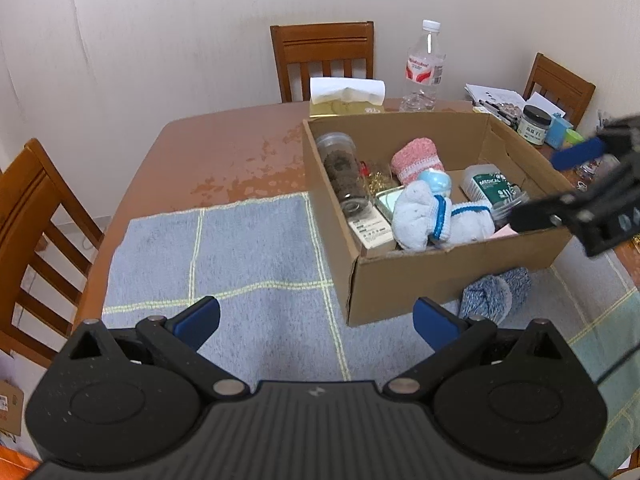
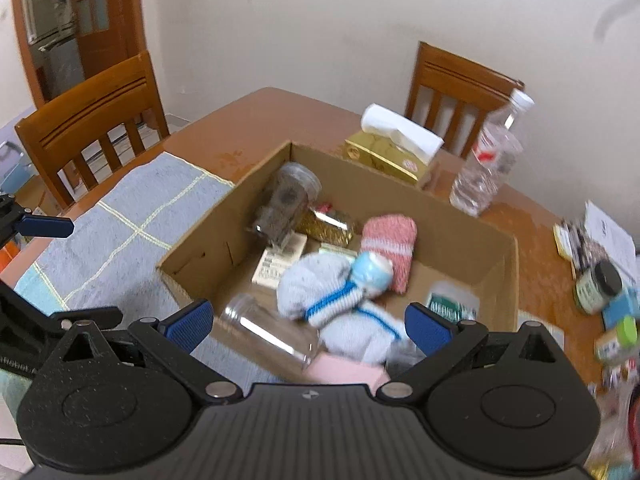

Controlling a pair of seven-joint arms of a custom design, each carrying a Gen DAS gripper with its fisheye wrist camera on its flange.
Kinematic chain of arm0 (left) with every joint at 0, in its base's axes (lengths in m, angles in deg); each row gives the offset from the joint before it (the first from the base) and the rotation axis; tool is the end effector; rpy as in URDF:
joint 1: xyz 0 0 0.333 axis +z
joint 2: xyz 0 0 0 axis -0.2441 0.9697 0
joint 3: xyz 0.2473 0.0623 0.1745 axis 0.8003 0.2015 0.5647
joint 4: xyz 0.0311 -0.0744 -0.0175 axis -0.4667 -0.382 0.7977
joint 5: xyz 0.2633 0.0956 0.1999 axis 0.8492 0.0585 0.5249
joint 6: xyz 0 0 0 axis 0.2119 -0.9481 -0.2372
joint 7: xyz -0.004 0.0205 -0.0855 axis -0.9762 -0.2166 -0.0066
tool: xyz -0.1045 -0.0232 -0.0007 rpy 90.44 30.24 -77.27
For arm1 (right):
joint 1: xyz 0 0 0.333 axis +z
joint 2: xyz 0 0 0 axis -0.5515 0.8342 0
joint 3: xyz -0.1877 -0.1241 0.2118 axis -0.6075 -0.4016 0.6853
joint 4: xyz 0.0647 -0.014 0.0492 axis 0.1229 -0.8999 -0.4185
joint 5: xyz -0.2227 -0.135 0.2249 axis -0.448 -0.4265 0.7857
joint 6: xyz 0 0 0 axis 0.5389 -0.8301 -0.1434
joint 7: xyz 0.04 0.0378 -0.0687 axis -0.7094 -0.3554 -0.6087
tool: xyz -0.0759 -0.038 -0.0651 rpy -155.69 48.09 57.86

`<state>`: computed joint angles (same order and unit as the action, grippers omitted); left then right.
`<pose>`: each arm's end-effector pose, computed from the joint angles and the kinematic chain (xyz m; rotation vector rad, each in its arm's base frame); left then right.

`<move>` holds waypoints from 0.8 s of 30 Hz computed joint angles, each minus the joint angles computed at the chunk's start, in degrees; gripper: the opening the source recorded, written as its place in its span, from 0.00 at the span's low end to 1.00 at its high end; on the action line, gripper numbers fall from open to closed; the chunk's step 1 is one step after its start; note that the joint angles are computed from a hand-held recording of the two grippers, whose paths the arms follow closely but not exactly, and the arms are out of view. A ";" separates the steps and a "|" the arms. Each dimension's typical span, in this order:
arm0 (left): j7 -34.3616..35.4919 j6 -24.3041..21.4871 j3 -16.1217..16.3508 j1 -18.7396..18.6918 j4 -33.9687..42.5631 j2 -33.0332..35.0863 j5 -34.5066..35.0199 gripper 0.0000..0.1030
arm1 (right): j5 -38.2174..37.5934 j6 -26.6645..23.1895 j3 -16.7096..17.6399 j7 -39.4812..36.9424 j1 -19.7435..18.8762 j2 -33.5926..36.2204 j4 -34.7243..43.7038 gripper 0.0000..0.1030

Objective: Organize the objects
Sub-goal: 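Move the left tool to the C&S tissue pack while the right tool approaches the blue-grey sock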

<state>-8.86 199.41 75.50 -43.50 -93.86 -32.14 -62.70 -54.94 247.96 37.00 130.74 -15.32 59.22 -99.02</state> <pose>0.5569 -0.3371 0.4246 -1.4074 2.1808 -0.8095 0.5628 0.2239 0.4695 -1.9789 1.6598 -0.6352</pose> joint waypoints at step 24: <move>2.41 2.31 0.20 2.03 -5.25 0.80 -5.22 0.99 | -13.92 -1.72 -6.59 37.54 7.86 10.63 -0.34 1.00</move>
